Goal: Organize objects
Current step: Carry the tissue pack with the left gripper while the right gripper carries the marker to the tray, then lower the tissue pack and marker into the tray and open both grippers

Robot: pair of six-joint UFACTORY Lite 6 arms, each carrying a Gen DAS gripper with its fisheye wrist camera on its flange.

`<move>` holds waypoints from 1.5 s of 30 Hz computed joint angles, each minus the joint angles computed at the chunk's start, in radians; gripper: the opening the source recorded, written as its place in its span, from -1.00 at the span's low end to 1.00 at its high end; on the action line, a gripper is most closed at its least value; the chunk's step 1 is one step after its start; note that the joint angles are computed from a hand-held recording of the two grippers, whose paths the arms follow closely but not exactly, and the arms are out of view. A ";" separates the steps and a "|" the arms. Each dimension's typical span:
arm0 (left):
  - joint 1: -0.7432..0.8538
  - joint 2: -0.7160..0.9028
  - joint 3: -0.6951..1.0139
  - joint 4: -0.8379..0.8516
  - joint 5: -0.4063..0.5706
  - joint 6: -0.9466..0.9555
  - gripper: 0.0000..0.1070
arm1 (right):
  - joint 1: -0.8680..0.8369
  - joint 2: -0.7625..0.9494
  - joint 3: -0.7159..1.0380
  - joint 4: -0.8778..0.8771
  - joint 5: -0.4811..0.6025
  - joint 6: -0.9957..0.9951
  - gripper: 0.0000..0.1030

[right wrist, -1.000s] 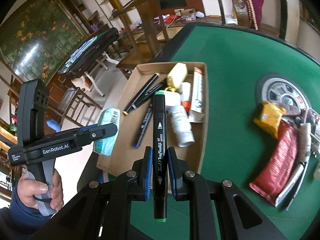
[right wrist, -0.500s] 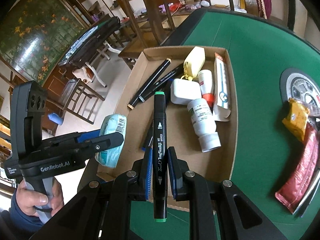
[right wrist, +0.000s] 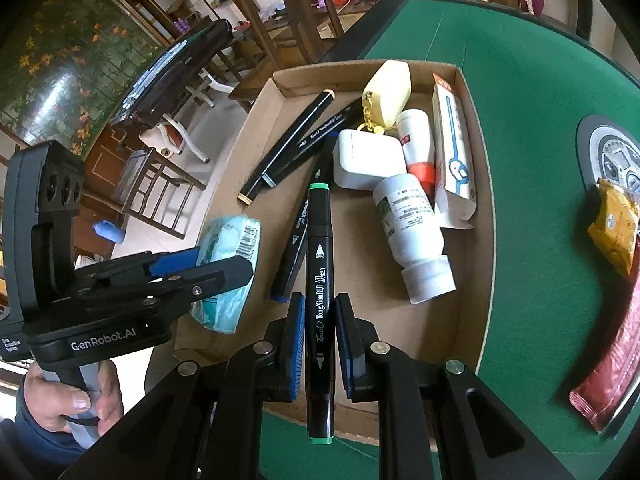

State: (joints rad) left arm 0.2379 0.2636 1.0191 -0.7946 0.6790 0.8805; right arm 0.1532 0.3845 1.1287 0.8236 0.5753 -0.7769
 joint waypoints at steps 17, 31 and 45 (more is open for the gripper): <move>-0.066 0.141 0.137 0.058 -0.041 -0.063 -0.17 | 0.009 0.101 0.081 -0.021 -0.007 0.049 -0.68; -0.083 0.210 0.225 0.111 -0.031 -0.087 -0.17 | 0.011 0.150 0.137 -0.042 -0.004 0.091 -0.67; -0.116 0.266 0.303 0.183 -0.060 -0.122 -0.14 | -0.006 0.139 0.128 -0.052 0.001 0.106 -0.67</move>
State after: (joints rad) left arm 0.1215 0.5296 1.3218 -0.6117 0.6194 0.7581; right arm 0.1469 0.5236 1.2567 0.7715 0.5761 -0.6705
